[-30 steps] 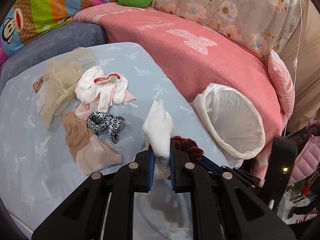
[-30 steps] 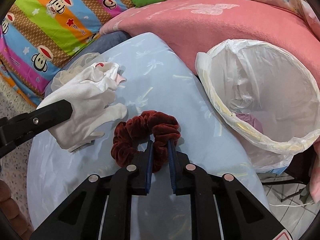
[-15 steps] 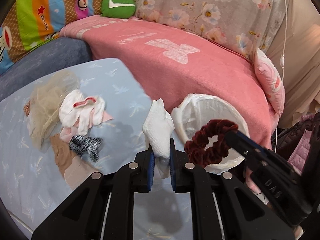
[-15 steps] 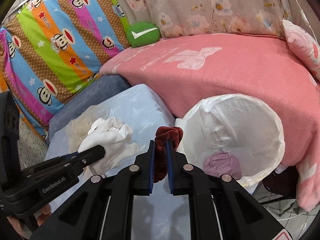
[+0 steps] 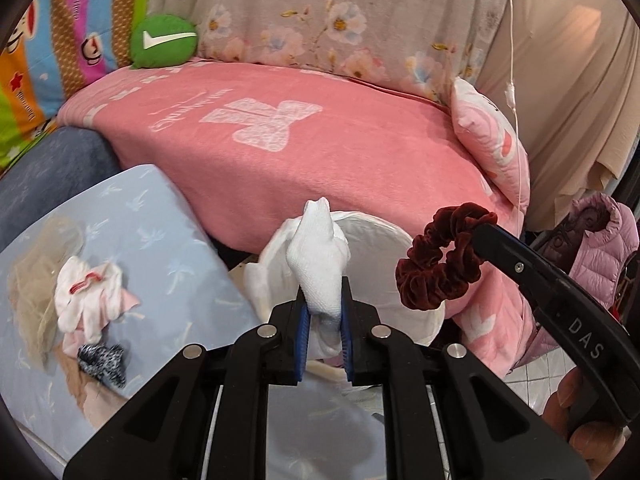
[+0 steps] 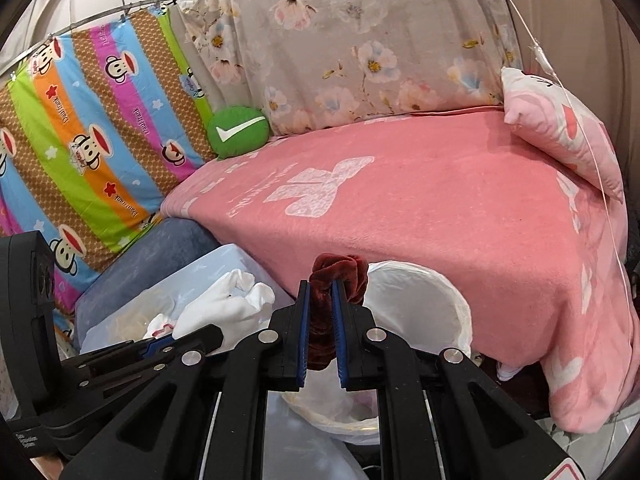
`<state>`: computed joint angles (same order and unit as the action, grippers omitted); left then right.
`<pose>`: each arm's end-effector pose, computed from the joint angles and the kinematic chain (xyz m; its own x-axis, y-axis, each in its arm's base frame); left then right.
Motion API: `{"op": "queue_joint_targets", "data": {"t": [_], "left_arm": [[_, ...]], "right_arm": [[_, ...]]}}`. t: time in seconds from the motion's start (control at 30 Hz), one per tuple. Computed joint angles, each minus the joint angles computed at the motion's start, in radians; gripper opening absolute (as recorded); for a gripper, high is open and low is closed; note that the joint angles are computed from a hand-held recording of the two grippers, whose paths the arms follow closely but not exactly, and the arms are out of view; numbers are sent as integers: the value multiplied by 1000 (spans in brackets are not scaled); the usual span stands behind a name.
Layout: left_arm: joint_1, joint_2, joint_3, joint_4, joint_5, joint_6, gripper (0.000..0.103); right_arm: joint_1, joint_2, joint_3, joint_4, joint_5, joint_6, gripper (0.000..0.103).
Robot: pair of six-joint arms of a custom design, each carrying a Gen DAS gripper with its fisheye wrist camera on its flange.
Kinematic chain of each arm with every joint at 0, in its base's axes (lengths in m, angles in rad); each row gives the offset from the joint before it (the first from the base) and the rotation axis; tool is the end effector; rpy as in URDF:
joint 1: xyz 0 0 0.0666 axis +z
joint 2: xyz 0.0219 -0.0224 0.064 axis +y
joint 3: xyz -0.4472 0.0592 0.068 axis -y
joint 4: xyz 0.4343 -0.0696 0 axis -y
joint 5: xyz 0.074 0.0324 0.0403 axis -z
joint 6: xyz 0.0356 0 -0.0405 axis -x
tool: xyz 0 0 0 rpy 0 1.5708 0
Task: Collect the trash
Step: 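Open the right gripper to drop the scrunchie into the bin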
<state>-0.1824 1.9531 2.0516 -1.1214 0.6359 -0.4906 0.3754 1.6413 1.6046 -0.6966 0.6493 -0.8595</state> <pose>0.7212 -0.1549 0.4751 -0.5284 0.4829 -0.6983 0.7926 0.5754 -0.2017 0.5952 0.2110 0.4873 -0.3111 0.5259 -0.7916 0.5539 0.7772 0.2986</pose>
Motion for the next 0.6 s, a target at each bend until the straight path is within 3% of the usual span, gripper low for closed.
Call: {"op": "queue_joint_targets", "data": {"t": [0.33, 0.4, 0.47, 0.6], "left_arm": [[-44, 27, 33, -36, -1, -28, 15], [-47, 33, 38, -38, -8, -24, 27], [-48, 29, 29, -15, -16, -6, 54], [-44, 24, 17, 16, -25, 14, 58]], "right_arm": [[-34, -19, -39, 9, 3, -27, 10], [-38, -19, -42, 10, -1, -31, 10], [-43, -16, -41, 10, -4, -31, 10], [-47, -5, -30, 5, -10, -31, 11]]}}
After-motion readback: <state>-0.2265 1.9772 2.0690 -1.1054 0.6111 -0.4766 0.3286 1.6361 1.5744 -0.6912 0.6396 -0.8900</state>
